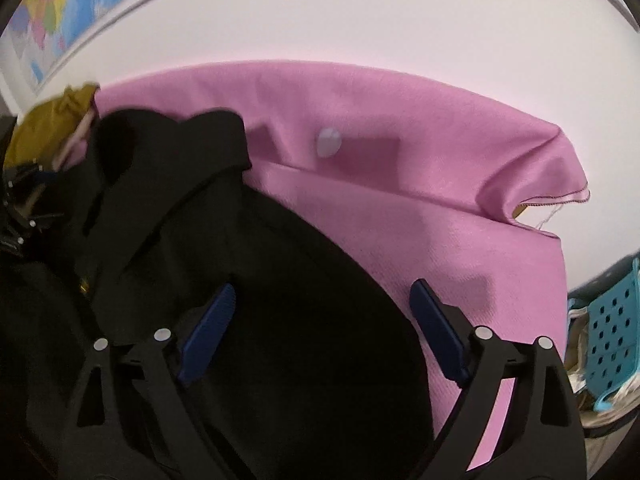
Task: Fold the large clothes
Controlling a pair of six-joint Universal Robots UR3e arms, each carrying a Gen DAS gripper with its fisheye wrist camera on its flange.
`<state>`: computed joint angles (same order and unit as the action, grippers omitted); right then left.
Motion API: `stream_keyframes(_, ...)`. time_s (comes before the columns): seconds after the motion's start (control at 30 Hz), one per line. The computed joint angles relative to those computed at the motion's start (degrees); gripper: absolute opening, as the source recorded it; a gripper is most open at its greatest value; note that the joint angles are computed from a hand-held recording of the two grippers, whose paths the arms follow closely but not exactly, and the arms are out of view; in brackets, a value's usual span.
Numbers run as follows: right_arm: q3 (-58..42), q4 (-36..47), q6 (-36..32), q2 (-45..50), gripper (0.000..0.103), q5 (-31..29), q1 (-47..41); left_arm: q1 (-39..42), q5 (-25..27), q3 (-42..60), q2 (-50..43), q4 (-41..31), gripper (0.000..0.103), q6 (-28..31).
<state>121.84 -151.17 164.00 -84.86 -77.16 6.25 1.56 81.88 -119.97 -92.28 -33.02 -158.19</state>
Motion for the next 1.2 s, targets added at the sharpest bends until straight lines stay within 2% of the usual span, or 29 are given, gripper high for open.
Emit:
stream_keyframes(0.03,1.12,-1.35,-0.84,-0.38,0.088,0.04,0.00,0.47,-1.37,-0.68,0.27,0.48,0.090,0.85)
stream_keyframes(0.07,2.24,-2.00,-1.56,-1.21,0.082,1.01,-0.58,0.78,-1.97,-0.78,0.39,0.30,0.089,1.38)
stream_keyframes(0.13,3.48,-1.93,-2.74,-2.97,0.048,2.70,-2.28,1.14,-3.01,-1.68,0.66,1.52,0.080,1.98)
stream_keyframes(0.17,3.51,0.31,-3.38,-4.32,0.007,4.47,-3.66,1.13,-3.21,-2.43,1.07,2.78,0.068,1.79)
stream_keyframes(0.2,3.38,2.43,-4.09,-5.27,0.008,5.74,-4.51,1.07,-3.07,-3.23,1.54,4.40,0.058,0.89)
stream_keyframes(0.27,3.72,2.72,-5.58,-6.72,0.007,3.29,-3.04,0.42,-3.08,-3.62,2.42,4.87,0.021,-1.21)
stream_keyframes(0.3,3.64,2.70,-5.49,-7.03,0.007,1.98,-2.39,-0.19,-2.99,-3.66,2.74,5.06,0.014,-2.04)
stream_keyframes(0.43,5.76,-2.36,-2.65,-11.96,0.006,1.25,-4.25,-3.92,0.34,-4.11,3.49,10.05,0.007,-4.84)
stream_keyframes(0.5,5.66,-1.18,-1.86,-15.92,0.006,2.78,-7.52,-4.09,-0.44,-2.72,4.72,9.39,0.006,-5.98)
stream_keyframes(0.63,5.57,-4.49,0.40,-18.00,0.006,0.17,-9.10,-6.35,-0.96,3.05,3.89,8.09,0.006,-8.23)
stream_keyframes(0.7,5.86,-6.39,3.14,-16.28,0.006,-0.15,-10.98,-8.14,0.09,5.43,1.55,8.91,0.006,-9.44)
stream_keyframes(0.8,6.68,-8.27,3.29,-10.16,0.006,-1.52,-10.97,-10.93,5.57,7.52,-4.23,10.88,0.006,-11.03)
stream_keyframes(0.87,8.47,-9.46,3.14,-8.19,0.007,-1.93,-11.29,-11.33,8.45,8.88,-8.63,9.55,0.012,-11.36)
stream_keyframes(0.9,8.46,-8.87,3.32,-8.01,0.010,-1.47,-10.91,-11.40,9.55,8.87,-9.57,9.59,0.023,-11.49)
stream_keyframes(0.93,8.36,-7.52,3.09,-8.69,0.011,-2.17,-10.48,-11.10,10.31,8.31,-9.86,10.04,0.029,-11.53)
stream_keyframes(0.97,8.42,-7.57,3.37,-9.31,0.028,-3.67,-9.55,-10.13,9.73,6.83,-8.98,11.23,0.035,-10.95)
stream_keyframes(1.0,9.31,-7.09,2.47,-12.19,0.051,-3.95,-9.65,-8.84,8.72,4.89,-6.80,12.18,0.036,-10.67)
stream_keyframes(1.03,10.76,-6.07,0.77,-15.78,0.058,-1.23,-11.29,-7.59,7.46,3.54,-4.37,11.68,0.047,-10.83)
stream_keyframes(1.07,12.43,-3.24,-1.29,-21.23,0.058,3.11,-13.30,-5.15,3.38,1.51,-0.59,10.20,0.055,-10.26)
stream_keyframes(1.13,13.62,6.68,-6.52,-31.12,0.061,9.33,-16.92,-0.62,-4.52,-2.23,7.00,7.33,0.063,-8.01)
stream_keyframes(1.2,14.48,18.05,-12.64,-41.00,0.071,14.68,-21.99,3.06,-11.09,-6.10,14.61,4.02,0.073,-4.36)
